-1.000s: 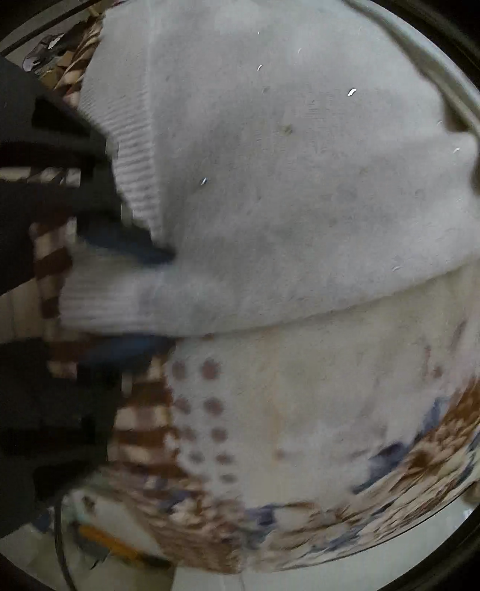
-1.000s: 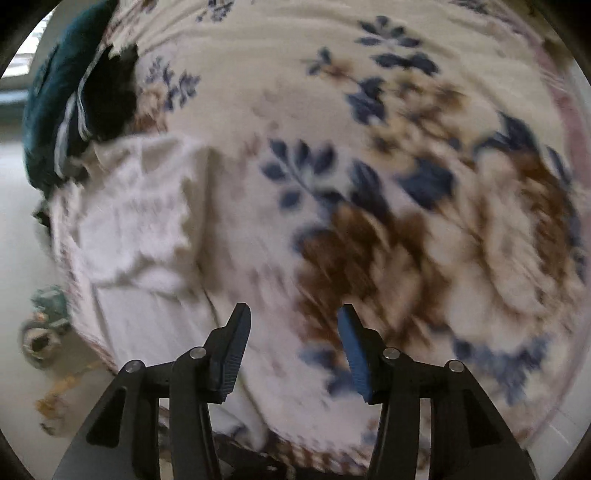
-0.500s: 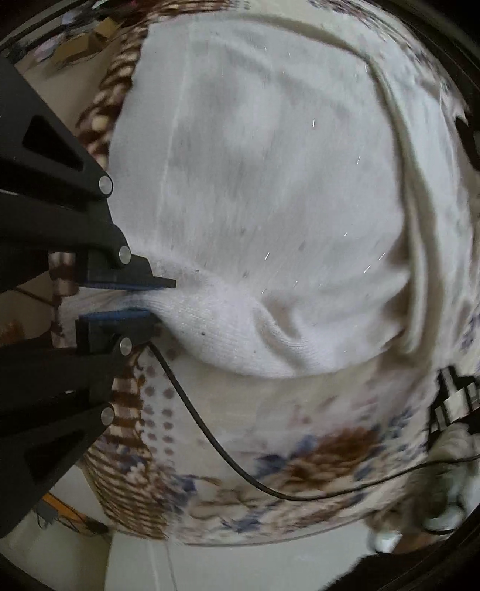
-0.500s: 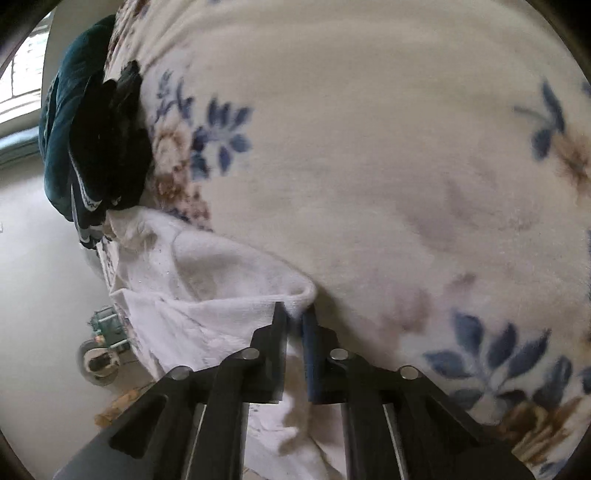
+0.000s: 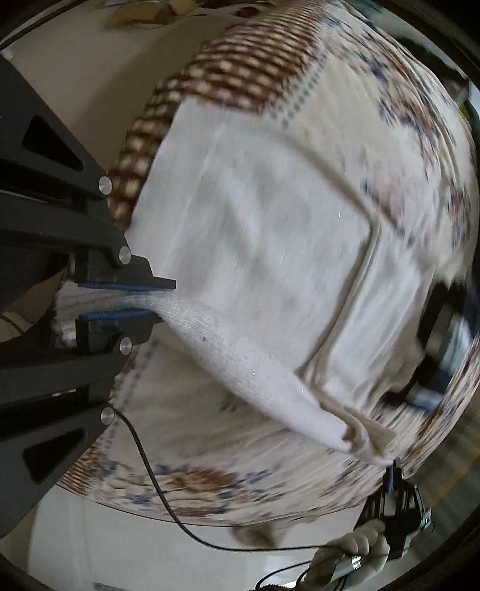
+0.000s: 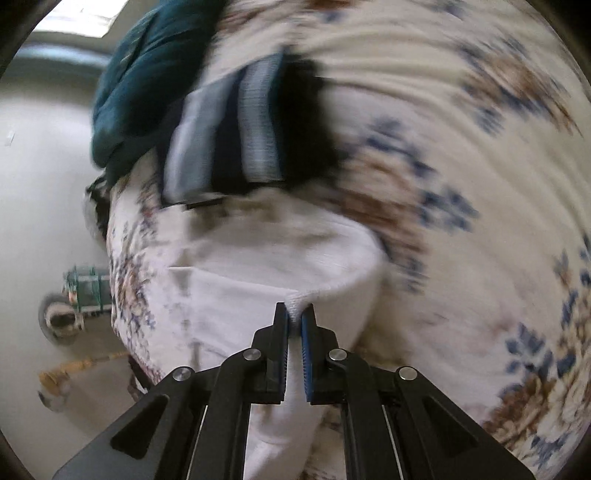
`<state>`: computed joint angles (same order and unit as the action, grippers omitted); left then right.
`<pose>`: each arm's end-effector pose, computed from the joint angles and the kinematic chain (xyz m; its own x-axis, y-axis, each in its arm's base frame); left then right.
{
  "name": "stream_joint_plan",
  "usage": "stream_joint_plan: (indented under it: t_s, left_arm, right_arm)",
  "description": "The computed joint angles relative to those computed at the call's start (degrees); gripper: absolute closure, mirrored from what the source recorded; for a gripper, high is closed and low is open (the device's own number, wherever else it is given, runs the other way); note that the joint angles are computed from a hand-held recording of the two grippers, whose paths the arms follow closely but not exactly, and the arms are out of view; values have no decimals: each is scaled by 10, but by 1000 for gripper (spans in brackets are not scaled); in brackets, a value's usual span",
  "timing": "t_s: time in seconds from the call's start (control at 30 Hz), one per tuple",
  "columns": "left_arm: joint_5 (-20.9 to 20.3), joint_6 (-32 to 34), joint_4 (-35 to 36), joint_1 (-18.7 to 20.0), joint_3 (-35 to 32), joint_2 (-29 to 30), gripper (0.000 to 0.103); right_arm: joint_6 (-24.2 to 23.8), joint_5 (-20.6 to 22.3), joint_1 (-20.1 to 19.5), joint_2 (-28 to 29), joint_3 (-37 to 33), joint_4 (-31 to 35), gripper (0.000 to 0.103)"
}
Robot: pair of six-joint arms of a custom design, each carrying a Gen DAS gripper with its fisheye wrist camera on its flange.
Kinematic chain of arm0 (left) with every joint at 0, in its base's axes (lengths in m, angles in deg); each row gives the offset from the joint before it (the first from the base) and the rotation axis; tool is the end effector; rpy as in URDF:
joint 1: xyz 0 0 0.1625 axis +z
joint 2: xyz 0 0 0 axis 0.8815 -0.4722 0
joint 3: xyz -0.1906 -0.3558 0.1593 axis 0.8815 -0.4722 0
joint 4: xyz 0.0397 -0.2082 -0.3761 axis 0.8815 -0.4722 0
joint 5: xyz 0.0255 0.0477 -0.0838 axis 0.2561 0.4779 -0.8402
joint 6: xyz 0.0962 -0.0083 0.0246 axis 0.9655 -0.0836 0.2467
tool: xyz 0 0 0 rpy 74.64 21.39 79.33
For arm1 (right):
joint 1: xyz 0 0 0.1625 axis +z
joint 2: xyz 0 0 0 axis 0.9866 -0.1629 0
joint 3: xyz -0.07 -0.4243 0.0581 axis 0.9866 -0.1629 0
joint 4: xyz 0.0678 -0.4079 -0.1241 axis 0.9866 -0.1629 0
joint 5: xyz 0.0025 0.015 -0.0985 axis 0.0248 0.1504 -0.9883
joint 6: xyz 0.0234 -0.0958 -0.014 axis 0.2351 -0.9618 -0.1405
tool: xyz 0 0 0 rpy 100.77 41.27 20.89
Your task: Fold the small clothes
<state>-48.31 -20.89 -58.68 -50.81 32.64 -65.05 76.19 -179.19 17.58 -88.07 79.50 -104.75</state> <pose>-0.3630 -0.2320 0.2320 -0.8138 0.1317 -0.5660 0.1937 0.9798 -0.0505 0.1638 -0.4630 0.4655 -0.8691 0.4599 0.1823 0.3608 0.8413 -0.4025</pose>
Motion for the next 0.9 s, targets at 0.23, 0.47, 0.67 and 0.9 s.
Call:
stream_joint_plan:
  t_s: [0.23,0.47,0.67,0.9]
  left_arm:
    - [34,4,23,93,38,-111,97]
    - [34,106,-18,198,70,-175,97]
    - [31,166,-25,271,61,-177,97]
    - [-19,254,-53,346,54,-148,96]
  right_arm:
    - [21,-76,83,246,-148,7,97]
    - [55,-132,98,428,-265,56,97]
    - [69,-169,92,515,-330,89,97]
    - [96,-155,81,536,-338,104,90]
